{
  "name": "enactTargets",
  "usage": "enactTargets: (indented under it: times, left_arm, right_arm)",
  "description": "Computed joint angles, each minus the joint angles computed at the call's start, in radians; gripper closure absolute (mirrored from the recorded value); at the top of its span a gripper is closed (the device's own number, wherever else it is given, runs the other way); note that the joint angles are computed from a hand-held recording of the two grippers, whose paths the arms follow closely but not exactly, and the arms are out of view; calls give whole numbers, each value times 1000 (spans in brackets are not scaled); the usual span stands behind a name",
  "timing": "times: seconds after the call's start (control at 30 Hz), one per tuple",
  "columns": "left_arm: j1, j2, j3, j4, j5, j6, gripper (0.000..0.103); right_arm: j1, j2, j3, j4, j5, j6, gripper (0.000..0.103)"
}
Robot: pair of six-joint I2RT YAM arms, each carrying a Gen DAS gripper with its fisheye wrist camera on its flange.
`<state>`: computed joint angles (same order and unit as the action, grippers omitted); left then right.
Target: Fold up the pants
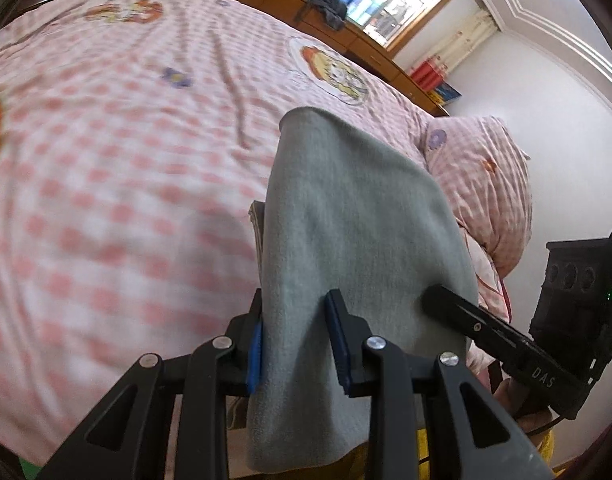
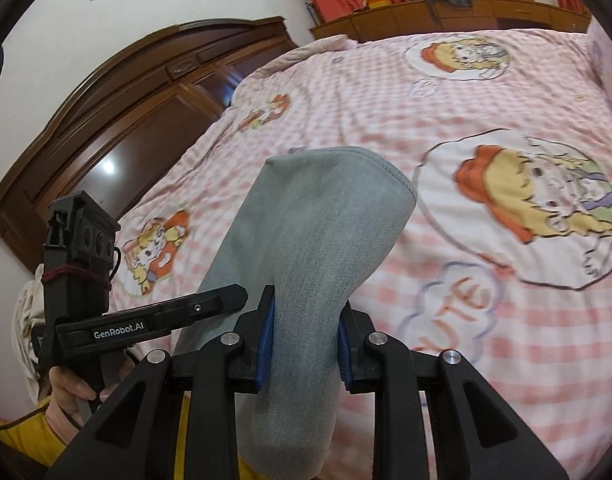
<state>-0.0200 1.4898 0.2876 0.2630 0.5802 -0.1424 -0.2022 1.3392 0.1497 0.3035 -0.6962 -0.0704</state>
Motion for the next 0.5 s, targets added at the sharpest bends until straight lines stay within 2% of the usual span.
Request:
enactTargets:
  times: [0.23, 0.4, 0.5]
  left_arm:
    - [-269, 104, 76, 117, -146, -182, 74]
    - [-350, 192, 149, 138, -208, -219, 74]
    - [-373, 246, 189, 139, -247, -211, 74]
  right_arm:
    - [-238, 179, 142, -133, -140, -257, 77]
    - [-285, 360, 238, -124, -181, -313, 77]
    - [-267, 458, 257, -28, -140, -277, 77]
